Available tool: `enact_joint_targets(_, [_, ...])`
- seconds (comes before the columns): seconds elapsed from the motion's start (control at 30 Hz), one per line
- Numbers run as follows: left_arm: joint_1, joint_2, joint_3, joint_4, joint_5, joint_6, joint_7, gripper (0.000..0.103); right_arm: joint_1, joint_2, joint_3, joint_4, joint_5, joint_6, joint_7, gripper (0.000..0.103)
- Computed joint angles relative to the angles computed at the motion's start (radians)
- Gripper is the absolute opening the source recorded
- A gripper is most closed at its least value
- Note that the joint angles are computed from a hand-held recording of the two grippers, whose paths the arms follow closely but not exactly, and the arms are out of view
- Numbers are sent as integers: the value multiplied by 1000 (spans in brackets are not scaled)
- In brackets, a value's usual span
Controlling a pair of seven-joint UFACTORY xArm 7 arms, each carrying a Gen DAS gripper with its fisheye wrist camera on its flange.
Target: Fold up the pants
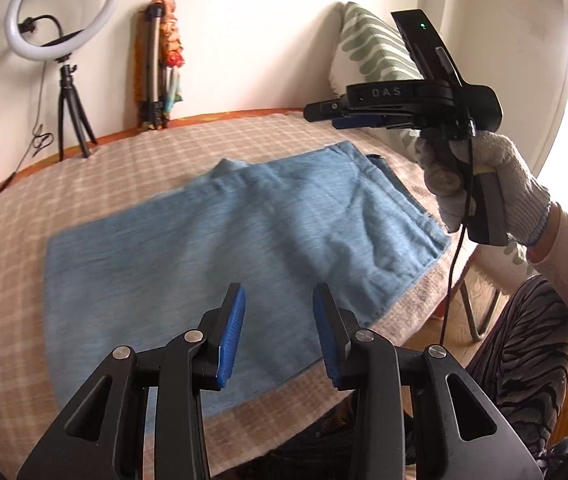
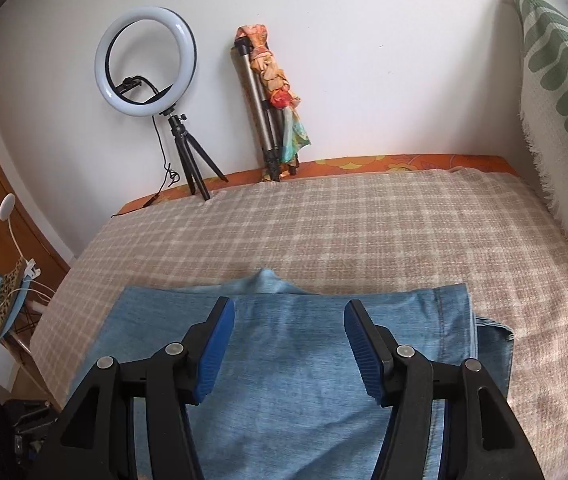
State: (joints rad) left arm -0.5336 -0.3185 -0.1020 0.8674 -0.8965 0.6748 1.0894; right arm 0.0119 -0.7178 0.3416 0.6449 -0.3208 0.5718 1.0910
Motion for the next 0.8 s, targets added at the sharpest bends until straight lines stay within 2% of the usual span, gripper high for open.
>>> enact_joint_targets(0.03, [16,3,4,-6,12,-22,-10,33,-6,37,15,17,-6,-17,5,56])
enact_joint_targets(0.07, [32,12,7,-5,30,-40,-28,33,-6,74,23,30,-11,-43,8,42])
enact_joint_targets(0.1, [47,22,8,-5,46,-64,-49,33,6,117,17,44,-7,-74,0,36])
enact_joint_targets(0.23, [96,70,25,5,97,-123,-113,33,25,280,36,115,-38,-131,-1,36])
enact_joint_targets(0.43, [132,134,23,15,153,-191,-147,33,91,464,16,223,-117,-108,9,36])
enact_joint_targets(0.53, [148,155,22,19,172,-190,-167,33,131,515,-14,257,-136,-103,1,36])
enact_joint_targets(0.7, [172,182,12,27,210,-174,-205,33,199,589,-56,321,-169,-39,-26,36])
enact_joint_targets(0.8, [180,189,10,33,218,-170,-209,39,238,612,-91,333,-159,-19,-49,36])
